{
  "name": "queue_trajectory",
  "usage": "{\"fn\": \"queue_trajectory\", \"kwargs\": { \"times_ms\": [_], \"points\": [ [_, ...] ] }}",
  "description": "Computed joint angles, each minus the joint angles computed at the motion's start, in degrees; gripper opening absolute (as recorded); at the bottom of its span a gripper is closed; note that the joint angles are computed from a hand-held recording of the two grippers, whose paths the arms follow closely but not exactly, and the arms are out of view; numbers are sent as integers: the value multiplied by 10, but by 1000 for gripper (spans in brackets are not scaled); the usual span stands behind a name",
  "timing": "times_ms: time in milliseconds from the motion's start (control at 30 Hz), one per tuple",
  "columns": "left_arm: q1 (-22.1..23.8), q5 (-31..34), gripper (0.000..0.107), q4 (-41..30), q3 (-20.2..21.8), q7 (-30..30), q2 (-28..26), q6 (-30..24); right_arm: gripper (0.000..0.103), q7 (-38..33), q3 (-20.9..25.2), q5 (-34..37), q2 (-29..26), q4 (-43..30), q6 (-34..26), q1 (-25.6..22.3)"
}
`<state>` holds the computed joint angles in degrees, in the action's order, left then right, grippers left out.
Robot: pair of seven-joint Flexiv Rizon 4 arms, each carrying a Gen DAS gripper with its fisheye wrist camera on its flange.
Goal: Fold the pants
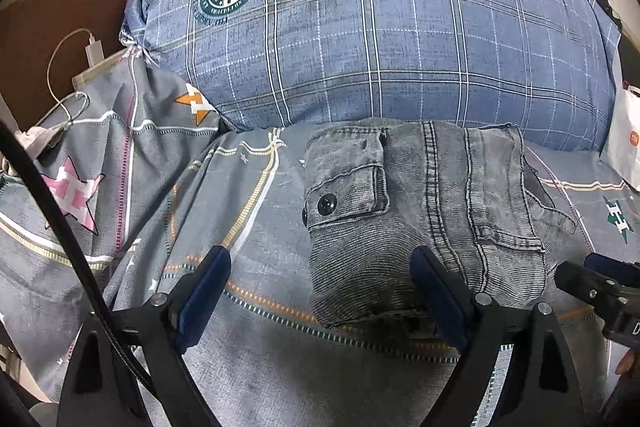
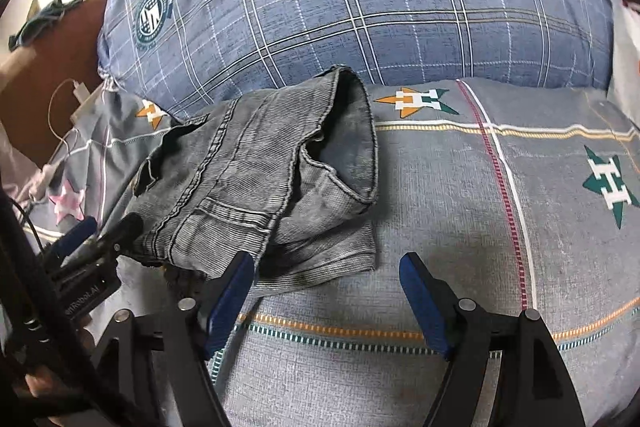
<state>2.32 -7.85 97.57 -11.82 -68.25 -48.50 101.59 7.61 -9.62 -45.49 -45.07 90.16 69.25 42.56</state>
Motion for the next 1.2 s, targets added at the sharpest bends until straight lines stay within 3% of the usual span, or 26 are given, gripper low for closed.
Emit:
{"fn": "queue_trajectory", "kwargs": {
  "times_ms": [300, 600, 1200],
  "points": [
    [-45, -12, 91, -11, 47, -8, -7, 3, 78, -20, 10, 1, -2, -14, -37, 0],
    [-52, -6, 91, -8, 56, -6, -10, 26, 78, -19, 6, -22, 1, -20, -42, 4],
    [-23, 12, 91, 3, 26, -2, -4, 37, 78, 8, 12, -38, 9, -8, -43, -3]
  ]
}}
